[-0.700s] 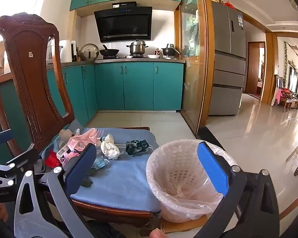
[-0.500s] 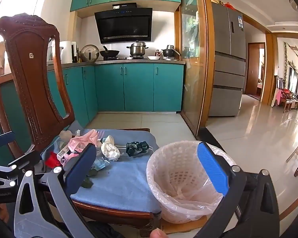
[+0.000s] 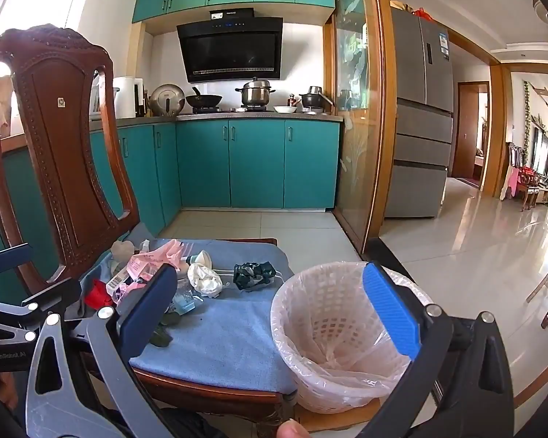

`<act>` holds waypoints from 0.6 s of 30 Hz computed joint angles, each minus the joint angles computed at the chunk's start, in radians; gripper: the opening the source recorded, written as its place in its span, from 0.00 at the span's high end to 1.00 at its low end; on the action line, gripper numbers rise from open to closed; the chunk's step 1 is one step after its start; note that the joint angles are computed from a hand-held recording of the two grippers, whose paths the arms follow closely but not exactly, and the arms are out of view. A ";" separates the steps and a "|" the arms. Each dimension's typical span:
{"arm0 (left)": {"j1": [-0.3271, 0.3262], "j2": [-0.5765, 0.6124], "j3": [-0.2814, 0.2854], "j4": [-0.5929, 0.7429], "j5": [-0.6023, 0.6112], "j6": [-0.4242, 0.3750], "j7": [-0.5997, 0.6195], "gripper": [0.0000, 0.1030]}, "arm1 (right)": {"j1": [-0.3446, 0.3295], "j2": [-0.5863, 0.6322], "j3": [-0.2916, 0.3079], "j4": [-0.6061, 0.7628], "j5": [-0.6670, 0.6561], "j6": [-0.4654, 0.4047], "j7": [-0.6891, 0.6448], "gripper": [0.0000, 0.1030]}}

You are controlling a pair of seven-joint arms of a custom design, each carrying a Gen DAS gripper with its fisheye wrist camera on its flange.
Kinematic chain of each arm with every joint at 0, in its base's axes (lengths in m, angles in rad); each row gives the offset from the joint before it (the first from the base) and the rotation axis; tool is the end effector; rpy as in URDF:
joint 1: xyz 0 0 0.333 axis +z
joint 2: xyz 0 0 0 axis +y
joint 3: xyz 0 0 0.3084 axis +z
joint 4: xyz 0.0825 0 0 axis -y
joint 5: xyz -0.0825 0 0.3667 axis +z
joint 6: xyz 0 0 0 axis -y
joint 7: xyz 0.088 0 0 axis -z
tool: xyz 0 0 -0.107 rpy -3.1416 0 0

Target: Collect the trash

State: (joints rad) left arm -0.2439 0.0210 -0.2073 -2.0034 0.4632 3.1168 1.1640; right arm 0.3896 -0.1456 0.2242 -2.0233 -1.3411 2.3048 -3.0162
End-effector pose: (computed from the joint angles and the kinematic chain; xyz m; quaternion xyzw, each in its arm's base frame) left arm 0.5114 -0.2889 0.5743 -0.4363 0.7338 -0.4317 0.2912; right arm 0.4504 0.3008 0.5707 -0.4856 0.6597 -0.4564 0.3473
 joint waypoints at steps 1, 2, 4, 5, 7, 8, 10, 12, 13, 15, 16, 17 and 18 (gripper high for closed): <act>0.000 0.001 -0.001 0.000 -0.005 0.001 0.004 0.03 | 0.000 0.000 0.000 0.000 0.001 0.001 -0.001 0.03; -0.001 0.000 0.000 -0.001 -0.002 0.001 0.001 0.03 | 0.000 0.000 -0.001 0.000 0.001 0.003 -0.002 0.03; 0.000 0.000 -0.002 -0.001 -0.016 -0.001 0.014 0.03 | 0.001 0.003 0.000 0.003 0.002 0.003 -0.005 0.03; -0.001 -0.001 -0.001 -0.002 -0.015 -0.001 0.013 0.03 | 0.001 0.005 0.000 0.005 0.002 0.002 -0.006 0.03; 0.000 0.000 -0.003 -0.002 -0.028 0.001 0.023 0.03 | 0.002 0.005 -0.001 0.004 0.001 0.004 -0.005 0.03; 0.000 0.001 -0.003 0.000 -0.031 -0.001 0.027 0.03 | 0.002 0.005 -0.001 0.004 0.000 0.005 -0.005 0.03; -0.001 0.000 -0.002 0.000 -0.030 -0.002 0.026 0.03 | 0.003 0.005 -0.001 0.005 0.001 0.003 -0.005 0.03; 0.000 0.001 -0.005 -0.001 -0.057 -0.002 0.051 0.03 | 0.003 0.004 -0.002 0.004 0.000 0.007 -0.003 0.03; -0.001 0.000 -0.006 -0.003 -0.062 -0.004 0.055 0.03 | 0.003 0.006 -0.002 0.006 0.002 0.006 -0.006 0.03; -0.003 0.004 -0.005 0.002 -0.059 -0.008 0.053 0.03 | 0.004 0.005 -0.001 0.005 0.001 0.005 -0.004 0.03; -0.004 0.004 -0.004 0.002 -0.059 -0.007 0.053 0.03 | 0.004 0.005 -0.001 0.005 0.001 0.005 -0.004 0.03; -0.004 0.005 -0.003 0.002 -0.060 -0.006 0.053 0.03 | 0.003 0.005 -0.002 0.005 0.000 0.007 -0.004 0.03; -0.005 0.006 -0.003 0.003 -0.060 -0.006 0.053 0.03 | 0.003 0.005 -0.002 0.005 0.000 0.007 -0.004 0.03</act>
